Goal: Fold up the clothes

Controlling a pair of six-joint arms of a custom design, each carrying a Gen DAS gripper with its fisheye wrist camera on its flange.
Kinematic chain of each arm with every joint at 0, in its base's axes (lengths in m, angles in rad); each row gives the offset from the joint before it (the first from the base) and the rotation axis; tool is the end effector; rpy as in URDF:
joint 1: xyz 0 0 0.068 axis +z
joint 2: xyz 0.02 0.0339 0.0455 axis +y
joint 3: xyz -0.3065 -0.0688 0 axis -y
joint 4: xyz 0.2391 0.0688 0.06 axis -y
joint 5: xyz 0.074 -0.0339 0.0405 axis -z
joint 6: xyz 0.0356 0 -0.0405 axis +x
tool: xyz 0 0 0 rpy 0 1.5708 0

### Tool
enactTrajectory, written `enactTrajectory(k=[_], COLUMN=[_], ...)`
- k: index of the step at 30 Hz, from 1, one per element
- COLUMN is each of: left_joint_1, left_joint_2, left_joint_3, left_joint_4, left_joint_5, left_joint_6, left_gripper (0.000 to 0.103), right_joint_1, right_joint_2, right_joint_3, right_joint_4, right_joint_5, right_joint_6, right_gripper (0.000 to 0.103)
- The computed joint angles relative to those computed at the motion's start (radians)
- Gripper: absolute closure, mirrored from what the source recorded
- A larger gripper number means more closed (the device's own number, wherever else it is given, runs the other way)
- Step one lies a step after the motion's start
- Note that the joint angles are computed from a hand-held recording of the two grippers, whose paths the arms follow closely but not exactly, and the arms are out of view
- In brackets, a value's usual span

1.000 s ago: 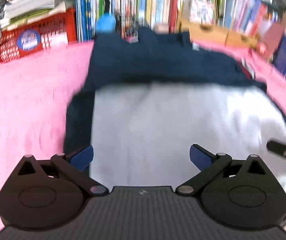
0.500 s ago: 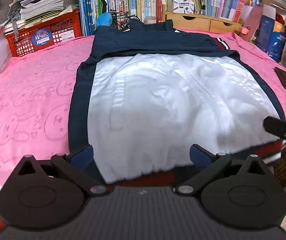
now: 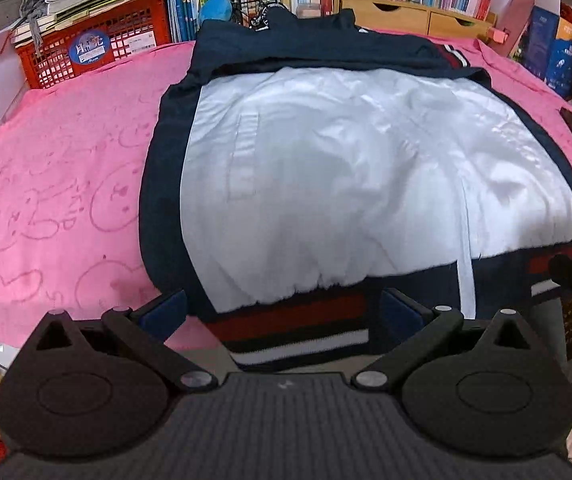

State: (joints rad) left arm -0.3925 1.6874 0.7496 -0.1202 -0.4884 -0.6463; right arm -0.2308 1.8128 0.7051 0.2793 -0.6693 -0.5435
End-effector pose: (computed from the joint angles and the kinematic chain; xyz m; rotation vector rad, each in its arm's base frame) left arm 0.2810 -0.0982 0.1688 -0.4698 2.4153 0.2116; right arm 0.3193 -0.0524 0.1489 -0.6348 2.1204 0.3839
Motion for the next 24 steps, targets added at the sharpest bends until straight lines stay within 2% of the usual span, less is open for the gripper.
enactTrajectory(k=[4, 8, 13, 18, 21, 24], left_joint_1=[-0.008, -0.034, -0.051, -0.035, -0.023, -0.025], left_joint_2=[-0.005, -0.014, 0.004, 0.054, 0.093, 0.116], left_joint_3=[-0.032, -0.09, -0.154, -0.167, -0.165, -0.153], left_joint_4=[0.026, 0.029, 0.053, 0.109, 0.167, 0.169], left_joint_5=[-0.019, -0.089, -0.084, -0.061, -0.106, -0.144], left_joint_6=[0.013, 0.032, 0.055, 0.078, 0.115, 0.122], left_gripper=[0.0, 0.0, 0.0, 0.0, 0.0, 0.0], right_joint_1=[-0.025, -0.073, -0.134, -0.142, -0.119, -0.099], right_joint_2=[0.027, 0.057, 0.137, 0.213, 0.253, 0.276], right_joint_3=[-0.021, -0.071, -0.052, -0.031, -0.004, 0.0], right_joint_4=[0.046, 0.174, 0.191, 0.227, 0.229, 0.278], right_joint_5=[0.003, 0.001, 0.012, 0.015, 0.026, 0.044], right_joint_6=[-0.045, -0.116, -0.187, -0.175, -0.141, -0.086], right_gripper=[0.0, 0.0, 0.0, 0.0, 0.004, 0.013])
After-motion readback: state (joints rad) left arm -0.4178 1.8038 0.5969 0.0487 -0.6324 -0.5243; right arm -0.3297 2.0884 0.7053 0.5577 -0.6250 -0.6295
